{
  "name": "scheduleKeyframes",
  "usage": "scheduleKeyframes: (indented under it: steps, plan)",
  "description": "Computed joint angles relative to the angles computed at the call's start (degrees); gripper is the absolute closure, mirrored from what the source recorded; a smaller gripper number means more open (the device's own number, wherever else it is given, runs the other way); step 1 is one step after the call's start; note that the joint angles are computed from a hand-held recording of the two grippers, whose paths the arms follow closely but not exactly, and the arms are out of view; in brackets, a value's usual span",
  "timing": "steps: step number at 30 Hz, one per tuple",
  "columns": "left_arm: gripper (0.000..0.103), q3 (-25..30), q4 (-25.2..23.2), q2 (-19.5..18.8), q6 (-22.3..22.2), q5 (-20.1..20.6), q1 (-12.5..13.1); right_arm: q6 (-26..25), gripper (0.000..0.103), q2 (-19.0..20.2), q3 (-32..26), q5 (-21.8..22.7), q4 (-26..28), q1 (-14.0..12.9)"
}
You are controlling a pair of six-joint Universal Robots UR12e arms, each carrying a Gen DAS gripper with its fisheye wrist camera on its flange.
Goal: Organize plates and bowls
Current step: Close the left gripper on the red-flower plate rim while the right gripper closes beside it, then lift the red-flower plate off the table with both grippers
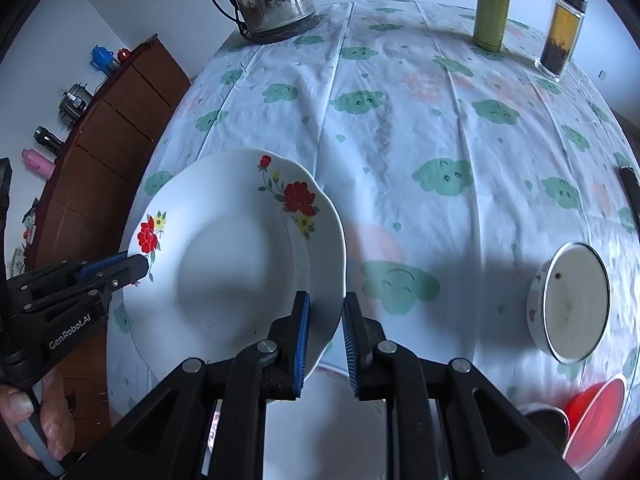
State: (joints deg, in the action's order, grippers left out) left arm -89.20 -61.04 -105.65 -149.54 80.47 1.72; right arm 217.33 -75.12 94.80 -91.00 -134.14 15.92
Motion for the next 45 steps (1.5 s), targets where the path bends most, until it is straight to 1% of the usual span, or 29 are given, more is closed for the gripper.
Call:
scheduleKeyframes:
  steps: [9, 28, 45]
  plan:
    - [0.09, -1.86, 0.18, 1.96, 0.29, 0.28, -0.31, 0.44, 0.085, -2.11, 2.4, -0.69, -1.04, 0.47]
    - [0.09, -5.48, 0.05, 5.2, 1.42, 0.58, -1.08, 2.42, 0.085, -6.04, 7.89, -0.3, -3.45, 0.61]
    - [0.09, -8.06, -0.41, 7.36, 2.17, 1.31, -1.72, 3.14, 0.085, -8.55, 11.41, -0.89, -4.45, 1.1]
